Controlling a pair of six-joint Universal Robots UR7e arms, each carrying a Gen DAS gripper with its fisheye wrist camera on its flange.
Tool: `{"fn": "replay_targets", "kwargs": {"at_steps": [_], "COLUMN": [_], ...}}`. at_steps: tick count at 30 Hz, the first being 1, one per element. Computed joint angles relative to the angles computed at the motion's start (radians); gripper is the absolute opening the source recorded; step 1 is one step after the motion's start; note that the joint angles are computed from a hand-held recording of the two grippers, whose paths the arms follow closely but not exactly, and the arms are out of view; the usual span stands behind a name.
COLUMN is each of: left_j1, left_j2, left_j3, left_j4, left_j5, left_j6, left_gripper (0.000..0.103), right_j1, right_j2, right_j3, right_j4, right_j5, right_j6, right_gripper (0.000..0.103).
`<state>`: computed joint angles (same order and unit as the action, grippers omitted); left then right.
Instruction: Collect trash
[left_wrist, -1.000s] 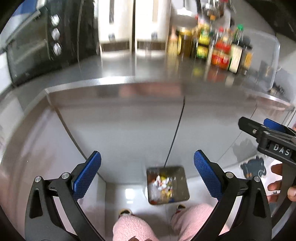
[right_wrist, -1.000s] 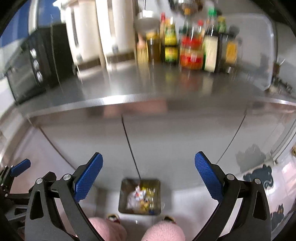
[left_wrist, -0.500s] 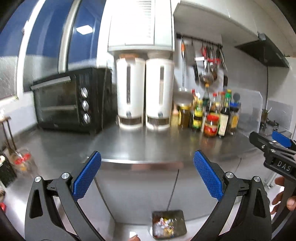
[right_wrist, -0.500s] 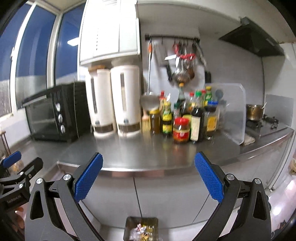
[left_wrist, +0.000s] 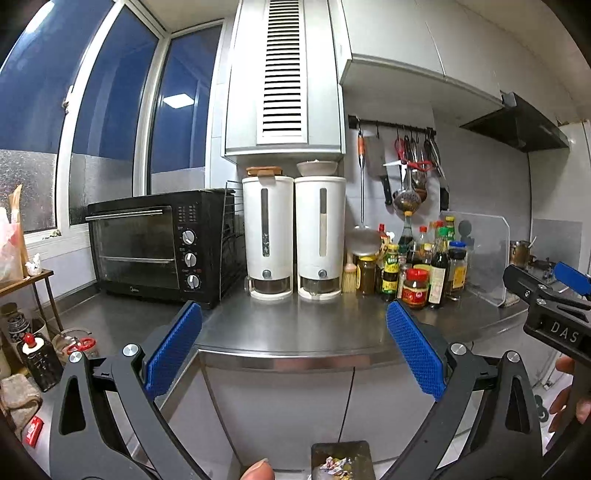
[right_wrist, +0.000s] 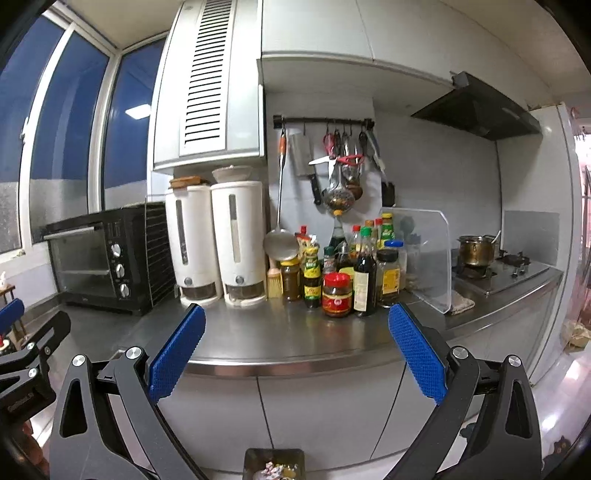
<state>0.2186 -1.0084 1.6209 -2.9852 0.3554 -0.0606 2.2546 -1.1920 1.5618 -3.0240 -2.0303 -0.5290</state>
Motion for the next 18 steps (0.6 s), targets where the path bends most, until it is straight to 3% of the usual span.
{"fn": "replay_targets", "kwargs": {"at_steps": [8,18], "left_j1": [-0.029,-0.042], "left_j2": [-0.005,-0.020], "left_j3": [0.014,0.019], "left_j4": [-0.005,0.052], "left_j5": [0.039,0.067], "left_j6": [-0.006,-0.060], "left_gripper": [0.095,0.095], "right_j1": [0.017,0.028], "right_j2": [-0.018,-0.012], "right_j3": [0.033,0.026], "right_j4": [-0.078,-0.061], "right_j5": [-0.026,-0.039], "right_j6": [-0.026,-0.039], "right_gripper": [0.100,0.100]}}
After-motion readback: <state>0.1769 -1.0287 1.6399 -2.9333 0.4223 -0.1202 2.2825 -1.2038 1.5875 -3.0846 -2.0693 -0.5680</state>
